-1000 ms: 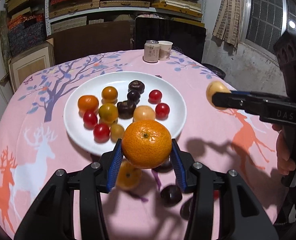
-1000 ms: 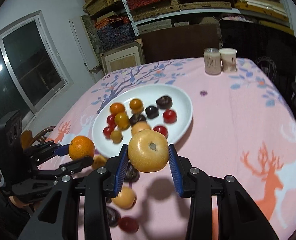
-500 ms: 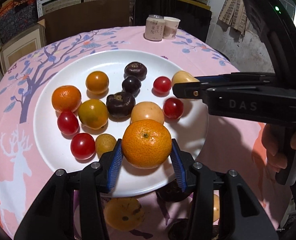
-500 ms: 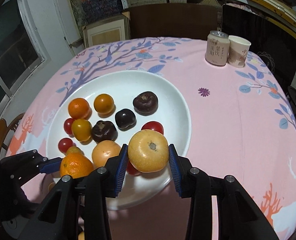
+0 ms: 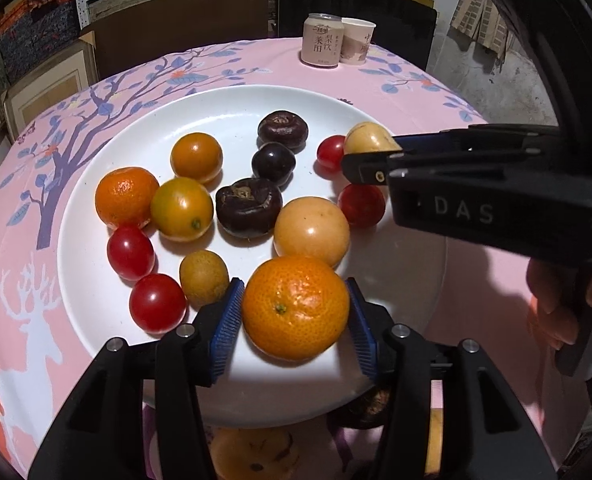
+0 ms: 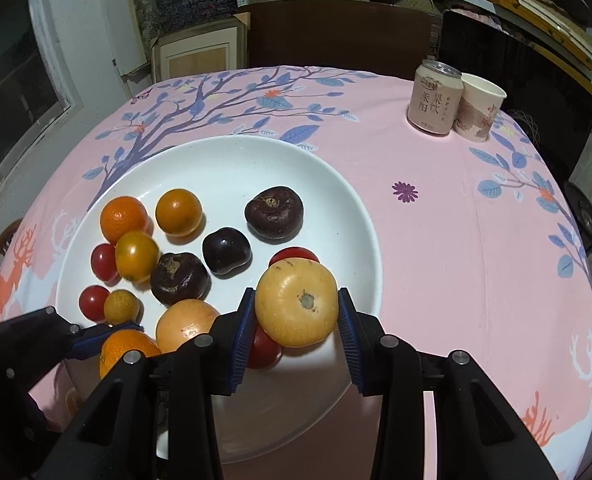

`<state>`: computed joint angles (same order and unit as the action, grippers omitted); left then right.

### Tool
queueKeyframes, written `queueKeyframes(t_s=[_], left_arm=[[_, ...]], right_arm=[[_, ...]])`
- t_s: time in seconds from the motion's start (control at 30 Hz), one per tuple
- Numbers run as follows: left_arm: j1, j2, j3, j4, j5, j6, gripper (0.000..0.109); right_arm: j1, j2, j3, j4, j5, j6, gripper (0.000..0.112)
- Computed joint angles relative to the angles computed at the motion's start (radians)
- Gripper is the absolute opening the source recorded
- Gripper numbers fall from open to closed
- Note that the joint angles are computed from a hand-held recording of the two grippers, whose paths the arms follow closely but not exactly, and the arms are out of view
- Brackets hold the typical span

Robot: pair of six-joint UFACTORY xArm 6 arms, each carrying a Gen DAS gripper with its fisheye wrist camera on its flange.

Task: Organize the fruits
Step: 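Lower both fruits onto the white plate and open both tools, then grasp a dark plum with the left tool while the right tool grasps a red cherry tomato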

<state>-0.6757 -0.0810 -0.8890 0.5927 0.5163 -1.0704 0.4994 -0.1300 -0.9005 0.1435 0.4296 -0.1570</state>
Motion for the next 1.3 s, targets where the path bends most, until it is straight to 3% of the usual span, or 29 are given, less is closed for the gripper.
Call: queueKeyframes(t_s=[0.37,0.67,0.73,0.8,0.87,1.0,1.1,1.23,1.3], left_arm=[[-0.056,-0.147,0.083,0.152,0.048,-0.171,0.054],[-0.131,-0.396,0.279,0.214,0.082,-0.315,0.062],[-0.182,-0.423,0.301,0.240,0.144,-0.349,0.069],[-0.237,-0.441,0.317,0.282,0.212,-0.398,0.086],[-0.280,-0.461,0.337,0.318,0.245,-0.449,0.091],[-0.322,-0.489,0.375,0.332,0.255,-0.514,0.093],[-0.344,-0.501,0.393,0.333,0.270,-0.550,0.093],[-0.333,-0.532,0.436,0.318,0.237,-0.590,0.094],[-0.325,-0.545,0.457,0.307,0.216,-0.606,0.096]], right_arm=[[-0.022,-0.165,0.134,0.263,-0.048,-0.142,0.045],[-0.050,-0.489,0.396,0.511,-0.010,-0.275,0.054],[-0.049,-0.595,0.479,0.503,0.000,-0.259,0.060],[-0.042,-0.705,0.564,0.491,-0.007,-0.229,0.075],[-0.030,-0.808,0.639,0.440,-0.013,-0.171,0.088],[0.018,-0.966,0.730,0.297,0.051,-0.057,0.088],[0.060,-1.017,0.752,0.276,0.099,-0.052,0.088],[0.122,-1.057,0.791,0.127,0.075,0.040,0.083],[0.124,-1.038,0.790,0.135,0.071,0.037,0.079]])
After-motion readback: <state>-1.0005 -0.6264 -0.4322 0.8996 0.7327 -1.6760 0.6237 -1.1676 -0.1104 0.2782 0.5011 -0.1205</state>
